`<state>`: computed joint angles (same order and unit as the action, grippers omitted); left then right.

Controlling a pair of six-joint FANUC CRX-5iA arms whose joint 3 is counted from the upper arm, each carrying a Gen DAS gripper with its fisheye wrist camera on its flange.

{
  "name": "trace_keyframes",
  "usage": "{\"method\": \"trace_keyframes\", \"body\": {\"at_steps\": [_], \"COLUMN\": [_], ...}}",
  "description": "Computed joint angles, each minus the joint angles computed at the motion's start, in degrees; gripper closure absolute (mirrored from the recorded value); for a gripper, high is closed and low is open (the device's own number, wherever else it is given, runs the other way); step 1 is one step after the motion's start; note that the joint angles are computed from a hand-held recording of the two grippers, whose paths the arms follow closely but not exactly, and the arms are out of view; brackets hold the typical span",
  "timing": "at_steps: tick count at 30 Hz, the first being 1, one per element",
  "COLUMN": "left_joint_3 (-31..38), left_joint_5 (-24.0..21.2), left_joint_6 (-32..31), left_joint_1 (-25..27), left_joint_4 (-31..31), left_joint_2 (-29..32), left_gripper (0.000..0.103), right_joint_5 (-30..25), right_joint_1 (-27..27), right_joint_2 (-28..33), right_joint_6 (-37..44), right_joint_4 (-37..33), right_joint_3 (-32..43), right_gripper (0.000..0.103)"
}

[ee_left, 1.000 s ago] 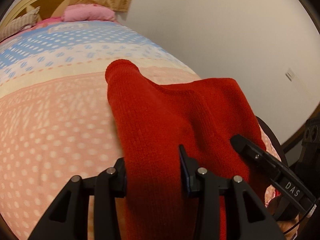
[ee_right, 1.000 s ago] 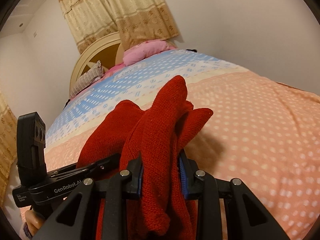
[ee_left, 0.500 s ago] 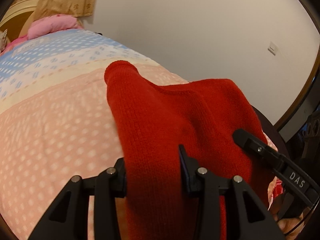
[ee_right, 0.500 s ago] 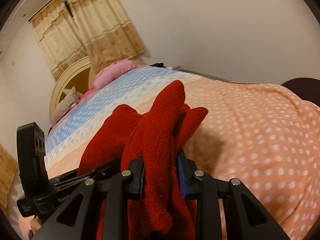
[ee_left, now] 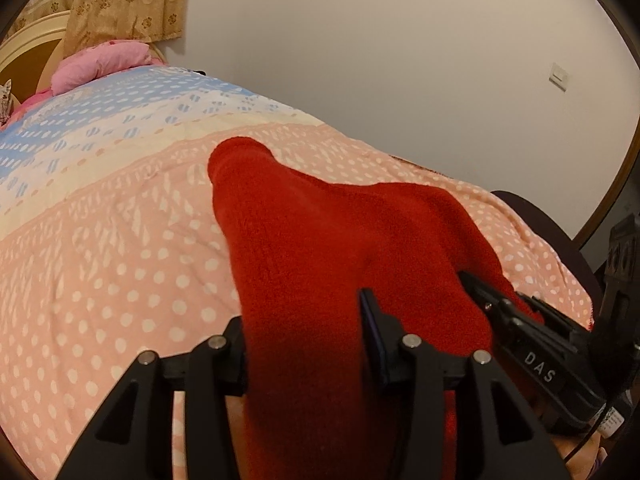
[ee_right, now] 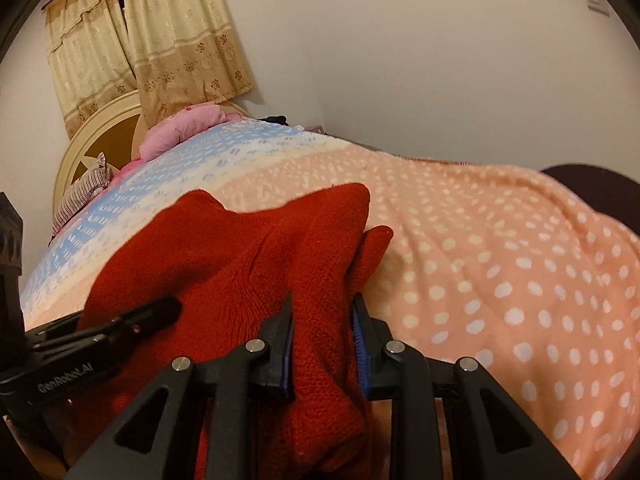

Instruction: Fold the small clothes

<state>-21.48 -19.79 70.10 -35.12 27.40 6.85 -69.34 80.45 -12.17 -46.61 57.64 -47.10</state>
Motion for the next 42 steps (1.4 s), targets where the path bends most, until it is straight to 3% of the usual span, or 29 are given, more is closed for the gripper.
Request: {"method": "trace_keyframes", "body": {"at_steps": [3, 4, 5, 6, 8, 11, 15, 20, 22, 25, 27, 32, 36, 42], "left_joint_3": [2.0, 2.2, 2.1, 1.3, -0.2, -0.2, -3.9, -6.6, -6.5, -4.3, -3.7, -3.3, -4.8, -3.0], "left_joint_5": [-1.3, -1.8, -2.3, -3.4, -4.7, -6.4, -7.1, -8.0, -7.8, -7.9, -8.3, -9.8, -10.1, -12.9], "left_joint_6": [4.3, 5.4, 5.1, 2.7, -2.2, -1.2, -0.4, 6.7, 9.7, 17.2, 19.9, 20.6, 17.7, 21.8], "left_joint_1": [0.5, 0.9, 1.4, 2.1, 2.8, 3.3, 4.5, 5.4, 4.6, 2.2, 1.2, 0.8, 1.5, 0.0], "left_joint_4": [-2.2, -1.6, 0.3, 5.2, 12.3, 9.0, 10.3, 5.7, 1.0, -10.5, -14.7, -15.8, -11.9, -17.3], "left_joint_2": [1.7, 2.1, 2.6, 3.2, 3.2, 1.4, -2.6, -7.2, -8.6, -10.2, -10.7, -9.3, -8.4, -8.6], "left_gripper": [0.039, 0.028, 0.019, 0.017, 0.016, 0.015, 0.011, 0.011, 0.011, 0.011, 0.011, 0.011, 0.009, 0.009], "right_joint_5": [2.2, 2.8, 3.2, 3.6, 4.5, 7.0, 8.3, -13.8, -18.4, -17.0, -14.8, -11.1, -7.9, -6.0], "right_joint_1": [-1.0, -1.3, -1.6, -2.0, -2.4, -3.2, -2.1, 10.5, 13.2, 15.0, 15.2, 14.6, 14.2, 13.3], "right_joint_2": [-1.2, -1.4, -1.4, -1.5, -1.9, -4.2, -9.1, -4.0, -1.5, -0.1, 0.6, 1.8, 0.5, 0.7], "right_joint_6": [-1.6, -1.8, -1.6, -1.5, -1.6, -4.1, -9.1, -3.2, 0.0, 4.4, 4.6, 5.1, 3.5, 5.4], "right_joint_4": [1.1, 1.4, 1.6, 2.1, 3.0, 4.9, 5.3, -3.9, -5.1, -5.1, -5.9, -9.1, -10.8, -13.3], "right_joint_3": [-1.8, -2.2, -2.2, -2.5, -3.2, -5.6, -8.6, -0.3, 2.7, 4.8, 5.3, 5.4, 3.8, 4.5], "right_gripper": [0.078, 0.078, 0.078, 0.078, 0.076, 0.071, 0.067, 0.067, 0.067, 0.067, 0.070, 0.075, 0.075, 0.075]}}
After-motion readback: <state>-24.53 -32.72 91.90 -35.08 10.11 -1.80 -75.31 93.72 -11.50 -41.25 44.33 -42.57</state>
